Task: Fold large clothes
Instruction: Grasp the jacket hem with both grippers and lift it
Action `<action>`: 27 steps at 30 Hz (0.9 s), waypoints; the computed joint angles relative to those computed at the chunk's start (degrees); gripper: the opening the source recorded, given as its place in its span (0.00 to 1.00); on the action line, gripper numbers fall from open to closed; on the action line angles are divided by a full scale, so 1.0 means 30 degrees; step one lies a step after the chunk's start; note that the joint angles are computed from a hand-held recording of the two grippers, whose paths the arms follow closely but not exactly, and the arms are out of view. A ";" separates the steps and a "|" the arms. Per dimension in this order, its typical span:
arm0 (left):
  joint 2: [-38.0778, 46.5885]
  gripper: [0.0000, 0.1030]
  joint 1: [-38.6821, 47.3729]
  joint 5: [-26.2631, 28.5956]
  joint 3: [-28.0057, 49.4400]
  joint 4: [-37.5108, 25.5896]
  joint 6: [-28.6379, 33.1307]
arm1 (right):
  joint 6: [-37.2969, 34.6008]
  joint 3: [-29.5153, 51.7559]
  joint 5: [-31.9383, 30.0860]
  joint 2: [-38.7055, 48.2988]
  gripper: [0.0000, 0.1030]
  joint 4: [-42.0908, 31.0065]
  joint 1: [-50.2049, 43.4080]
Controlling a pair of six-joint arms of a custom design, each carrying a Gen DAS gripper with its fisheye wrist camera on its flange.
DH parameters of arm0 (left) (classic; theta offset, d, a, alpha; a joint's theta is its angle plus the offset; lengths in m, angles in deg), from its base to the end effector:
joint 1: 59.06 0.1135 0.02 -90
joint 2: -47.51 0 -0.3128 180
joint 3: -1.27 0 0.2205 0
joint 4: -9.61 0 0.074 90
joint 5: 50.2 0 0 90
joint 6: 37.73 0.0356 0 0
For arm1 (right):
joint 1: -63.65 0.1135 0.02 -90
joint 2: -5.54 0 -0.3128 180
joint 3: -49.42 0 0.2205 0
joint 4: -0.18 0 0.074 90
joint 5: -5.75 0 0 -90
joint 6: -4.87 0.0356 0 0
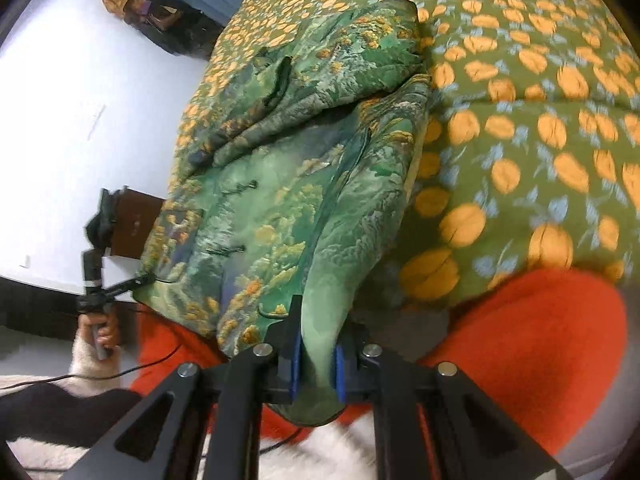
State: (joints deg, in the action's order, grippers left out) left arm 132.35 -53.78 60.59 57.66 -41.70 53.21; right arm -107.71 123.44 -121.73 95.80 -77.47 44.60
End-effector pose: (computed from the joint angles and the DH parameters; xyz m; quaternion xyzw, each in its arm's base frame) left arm 0.2051 0.0063 0.2144 -0.0210 0.9796 -0.1747 0.0974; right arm 0.2209 -0.0533 0.2626 -0.0183 0.9463 0.3116 0.0841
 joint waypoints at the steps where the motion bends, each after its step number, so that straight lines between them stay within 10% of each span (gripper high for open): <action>1: -0.0595 0.17 0.0548 0.0148 0.0297 -0.1201 0.0740 | -0.0390 0.0339 -0.0492 -0.0203 0.12 -0.0962 -0.0172; 8: -0.0034 0.17 0.4459 0.3790 0.5326 -0.5388 0.2165 | 0.0727 0.3970 -0.4307 0.0922 0.11 -0.2368 -0.0138; 20: 1.1393 0.21 0.1284 0.3493 1.6194 -0.0338 -0.4178 | 1.4464 1.1038 -0.2769 1.1463 0.11 1.1595 0.2362; 23: 1.3009 0.28 0.0533 0.1932 1.7297 0.0068 -0.4855 | 1.5749 1.1730 -0.1841 1.3299 0.11 1.2718 0.2863; 27: 1.3961 0.62 0.0548 0.2816 1.7700 0.0617 -0.5716 | 1.7534 1.0843 -0.1479 1.3796 0.13 1.4871 0.3092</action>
